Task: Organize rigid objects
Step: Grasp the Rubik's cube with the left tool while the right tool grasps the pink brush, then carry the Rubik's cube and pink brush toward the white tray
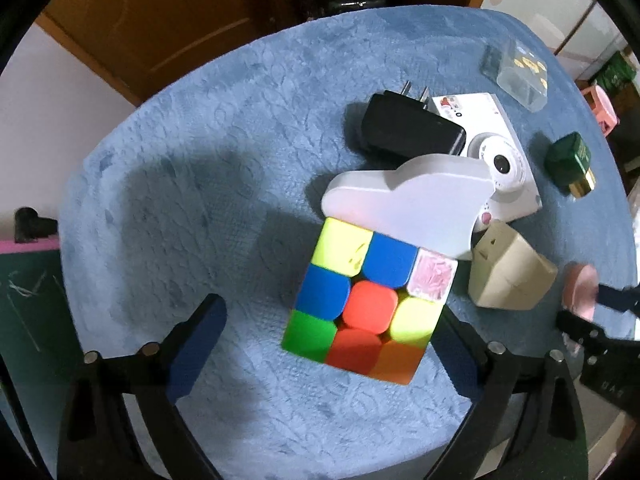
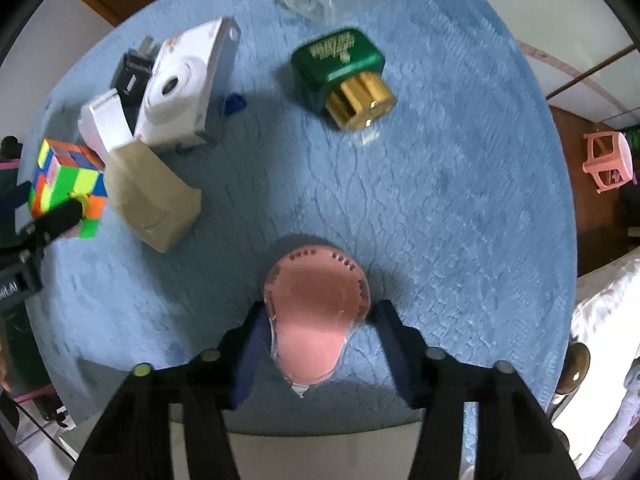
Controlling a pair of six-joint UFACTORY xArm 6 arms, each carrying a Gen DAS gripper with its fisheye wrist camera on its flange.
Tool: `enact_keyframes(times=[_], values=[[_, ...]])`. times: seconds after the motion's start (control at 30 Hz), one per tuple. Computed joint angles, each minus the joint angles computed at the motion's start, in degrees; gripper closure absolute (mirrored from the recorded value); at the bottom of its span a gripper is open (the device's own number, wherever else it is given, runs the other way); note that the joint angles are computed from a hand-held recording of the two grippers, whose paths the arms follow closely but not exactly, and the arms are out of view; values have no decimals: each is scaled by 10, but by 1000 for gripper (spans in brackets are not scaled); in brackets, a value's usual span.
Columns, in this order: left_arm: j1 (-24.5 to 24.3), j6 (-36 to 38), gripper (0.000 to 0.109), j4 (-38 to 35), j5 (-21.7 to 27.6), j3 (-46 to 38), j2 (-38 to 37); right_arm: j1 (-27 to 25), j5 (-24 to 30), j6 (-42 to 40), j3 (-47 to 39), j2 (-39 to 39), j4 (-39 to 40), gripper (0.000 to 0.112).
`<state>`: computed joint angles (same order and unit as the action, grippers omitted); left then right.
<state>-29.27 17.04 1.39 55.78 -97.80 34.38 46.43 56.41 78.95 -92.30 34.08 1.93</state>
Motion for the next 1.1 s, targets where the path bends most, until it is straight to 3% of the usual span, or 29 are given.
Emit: enact_keyframes(times=[0.07, 0.17, 0.3, 0.5, 0.77, 0.9, 1.1], values=[[-2, 1, 19, -7, 0, 0, 2, 2, 5, 0, -8, 5, -5, 61], [-3, 26, 41, -38, 13, -8, 7, 5, 4, 3, -13, 10, -9, 63], [-16, 18, 42, -8, -42, 47, -24, 8, 0, 6, -4, 3, -18, 64], [-20, -2, 45, 17, -80, 118, -84, 19, -38, 32, 45, -35, -31, 64], [-16, -16, 45, 11, -82, 183, -197, 37, -48, 88, 87, -108, -93, 64], [-11, -15, 45, 12, -71, 178, -231, 54, -28, 115, 84, -144, -145, 64], [-15, -37, 45, 12, -72, 245, -333, 85, 15, 129, 47, -176, -218, 64]])
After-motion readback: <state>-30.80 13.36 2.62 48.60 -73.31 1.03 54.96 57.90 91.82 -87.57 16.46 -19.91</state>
